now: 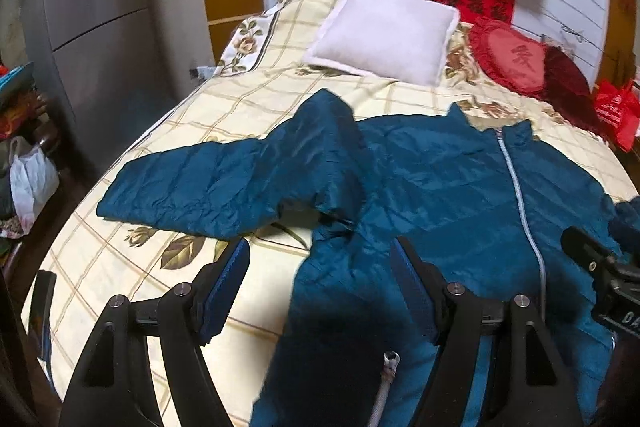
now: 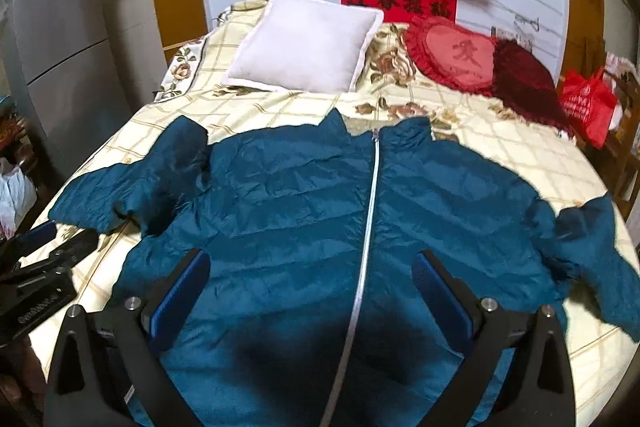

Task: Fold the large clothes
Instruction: 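Move the left tool toward the jacket sleeve nearest it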

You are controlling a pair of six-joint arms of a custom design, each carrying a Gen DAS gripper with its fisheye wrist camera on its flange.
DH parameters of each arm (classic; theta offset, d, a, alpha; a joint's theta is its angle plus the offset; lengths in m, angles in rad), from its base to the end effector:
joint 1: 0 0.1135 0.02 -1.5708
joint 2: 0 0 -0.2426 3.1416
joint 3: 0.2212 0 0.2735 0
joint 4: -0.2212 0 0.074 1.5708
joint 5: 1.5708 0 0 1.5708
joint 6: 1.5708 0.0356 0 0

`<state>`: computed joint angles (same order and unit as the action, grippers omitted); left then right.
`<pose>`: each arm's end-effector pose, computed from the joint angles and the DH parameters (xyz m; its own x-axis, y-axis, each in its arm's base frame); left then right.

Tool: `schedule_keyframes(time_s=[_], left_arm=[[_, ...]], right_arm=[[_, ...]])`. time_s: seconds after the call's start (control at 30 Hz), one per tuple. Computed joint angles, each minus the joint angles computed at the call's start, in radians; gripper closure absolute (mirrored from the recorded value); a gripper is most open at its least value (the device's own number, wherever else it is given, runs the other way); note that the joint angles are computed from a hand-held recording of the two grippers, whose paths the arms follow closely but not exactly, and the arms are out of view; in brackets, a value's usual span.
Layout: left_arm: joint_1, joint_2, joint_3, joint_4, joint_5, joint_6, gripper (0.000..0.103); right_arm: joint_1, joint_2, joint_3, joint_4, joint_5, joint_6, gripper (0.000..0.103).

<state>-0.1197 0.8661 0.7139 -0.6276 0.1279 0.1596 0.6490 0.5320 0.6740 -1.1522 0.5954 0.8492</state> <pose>0.2113 -0.0300 0.2403 -0.6561 0.2377 -0.7163 0.3168 0.9482 0.0245 0.1089 0.0576 0.2461 -0.6430 0.2924 -0.7078 0.3330 0.9391 0.0854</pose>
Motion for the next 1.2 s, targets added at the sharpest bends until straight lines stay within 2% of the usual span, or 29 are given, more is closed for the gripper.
schedule_keyframes(time_s=[0.17, 0.43, 0.77, 0.9, 1.0, 1.2], left_arm=[[0.029, 0.095, 0.006, 0.088, 0.001, 0.002, 0.039], [0.116, 0.233, 0.049, 0.158, 0.01, 0.022, 0.039], [0.198, 0.27, 0.059, 0.18, 0.04, 0.046, 0.039], [0.273, 0.302, 0.081, 0.192, 0.065, 0.047, 0.039], [0.347, 0.404, 0.153, 0.195, 0.09, 0.03, 0.039], [0.447, 0.678, 0.355, 0.216, 0.053, -0.04, 0.039]], right_arm=[[-0.126, 0.086, -0.076, 0.176, -0.092, -0.127, 0.001], [-0.169, 0.174, -0.102, 0.308, -0.136, -0.181, 0.0], [-0.139, 0.21, -0.089, 0.317, -0.121, -0.168, 0.0], [-0.141, 0.204, -0.077, 0.3, -0.121, -0.183, 0.0], [-0.138, 0.205, -0.066, 0.289, -0.115, -0.203, 0.0], [-0.154, 0.215, -0.068, 0.3, -0.135, -0.228, 0.0]])
